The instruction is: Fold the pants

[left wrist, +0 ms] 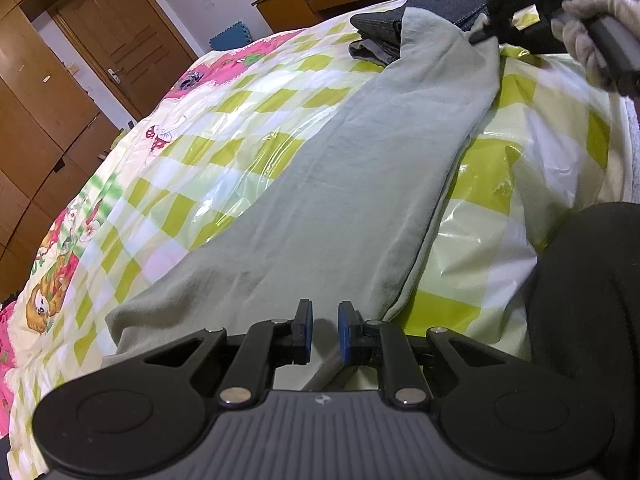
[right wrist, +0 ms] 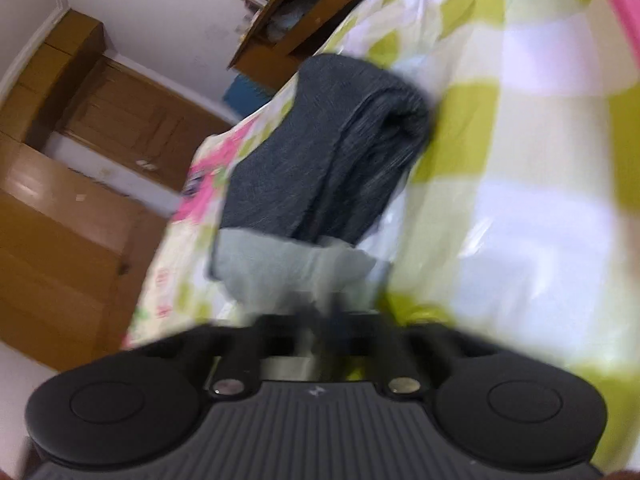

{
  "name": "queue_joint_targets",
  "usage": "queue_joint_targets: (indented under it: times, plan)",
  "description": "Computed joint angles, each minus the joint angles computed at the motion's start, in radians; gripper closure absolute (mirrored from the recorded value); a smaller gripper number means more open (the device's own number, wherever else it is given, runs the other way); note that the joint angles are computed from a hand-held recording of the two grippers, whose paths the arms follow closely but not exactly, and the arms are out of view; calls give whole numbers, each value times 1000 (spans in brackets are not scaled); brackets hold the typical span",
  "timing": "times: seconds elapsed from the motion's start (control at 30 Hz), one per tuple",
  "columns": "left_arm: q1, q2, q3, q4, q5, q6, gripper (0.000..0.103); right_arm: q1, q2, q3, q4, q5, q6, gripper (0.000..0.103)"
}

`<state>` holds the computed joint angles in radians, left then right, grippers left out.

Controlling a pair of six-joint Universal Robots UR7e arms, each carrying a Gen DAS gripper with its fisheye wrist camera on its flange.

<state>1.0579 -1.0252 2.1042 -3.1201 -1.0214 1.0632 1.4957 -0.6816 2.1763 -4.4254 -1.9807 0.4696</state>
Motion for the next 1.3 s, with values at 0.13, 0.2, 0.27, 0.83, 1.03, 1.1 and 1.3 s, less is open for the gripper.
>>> queue_joint_targets:
  times: [0.13, 0.2, 0.27, 0.83, 1.03, 1.1, 1.3]
  plan:
    - [-12, 3, 0, -8, 1, -10, 72, -21, -11, 41, -110, 131, 64, 99]
    - [-18, 0, 2, -12, -15, -19, 70, -22, -29, 71, -189, 187, 62, 99]
    - [-21, 4, 5, -14, -30, -25, 61, 3, -52, 85, -214, 150, -2, 99]
    - [-8, -1, 19, -53, -19, -69, 56, -51, -30, 82, -3, 81, 83, 76]
    - [10, -2, 4, -103, 10, -51, 49, -14, -51, 71, -43, -3, 17, 94]
    - [30, 9, -12, -100, 35, -54, 48, 31, -99, 58, 78, -167, -33, 92]
    - [83, -34, -30, -95, -35, -89, 48, 278, -87, -39, 185, -441, -344, 91]
